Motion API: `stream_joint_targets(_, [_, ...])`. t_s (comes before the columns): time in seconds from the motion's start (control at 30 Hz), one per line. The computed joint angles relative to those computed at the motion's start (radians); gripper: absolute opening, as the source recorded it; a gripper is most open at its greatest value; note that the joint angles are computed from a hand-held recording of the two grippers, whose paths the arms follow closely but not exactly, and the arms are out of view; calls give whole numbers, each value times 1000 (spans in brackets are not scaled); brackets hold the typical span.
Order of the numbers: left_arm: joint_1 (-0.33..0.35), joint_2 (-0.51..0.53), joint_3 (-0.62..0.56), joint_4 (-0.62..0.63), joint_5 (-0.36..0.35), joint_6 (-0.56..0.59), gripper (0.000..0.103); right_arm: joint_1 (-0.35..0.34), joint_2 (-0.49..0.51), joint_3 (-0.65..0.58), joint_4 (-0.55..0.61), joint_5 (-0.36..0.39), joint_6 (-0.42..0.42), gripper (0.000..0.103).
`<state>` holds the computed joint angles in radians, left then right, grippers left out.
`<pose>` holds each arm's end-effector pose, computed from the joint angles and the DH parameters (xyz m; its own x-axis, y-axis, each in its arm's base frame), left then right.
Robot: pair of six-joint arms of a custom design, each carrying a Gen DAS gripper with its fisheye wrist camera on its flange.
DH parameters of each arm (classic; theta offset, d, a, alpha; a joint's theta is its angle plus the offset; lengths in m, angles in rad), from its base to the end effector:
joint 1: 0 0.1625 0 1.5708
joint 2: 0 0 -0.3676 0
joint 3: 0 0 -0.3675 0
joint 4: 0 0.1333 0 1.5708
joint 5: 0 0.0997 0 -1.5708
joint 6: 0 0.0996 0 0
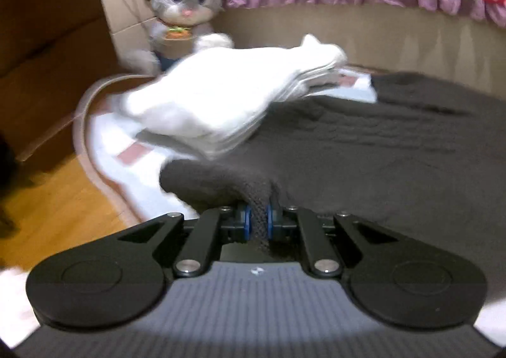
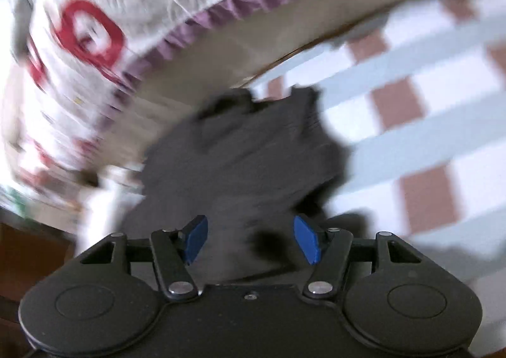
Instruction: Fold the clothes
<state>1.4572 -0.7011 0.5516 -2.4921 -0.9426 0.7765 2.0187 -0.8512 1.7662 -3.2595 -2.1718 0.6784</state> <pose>0.1041 -0.7796 0.5032 -0.5771 0.0337 -0.8160 0.6431 0.6346 -0.4286 0.3271 -0.5031 0.1586 -0.9064 0.4038 -0.1236 0.3327 0.5026 -0.7979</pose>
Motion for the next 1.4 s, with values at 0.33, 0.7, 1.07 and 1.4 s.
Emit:
stream_joint_targets(0.33, [-33, 81, -148, 204, 188, -54, 38, 11, 4, -93, 441, -100, -81, 68])
stream_joint_targets(0.7, [-82, -163, 158, 401, -453, -104, 56, -84, 29, -143, 447, 236, -186, 14])
stream_joint_targets(1.07, [-109, -251, 261, 701, -771, -204, 71, -101, 343, -448, 90, 662, -137, 14])
stream_joint_targets(1.4, [-129, -290, 389, 781, -744, -148, 76, -121, 411, -443, -125, 658, -121, 14])
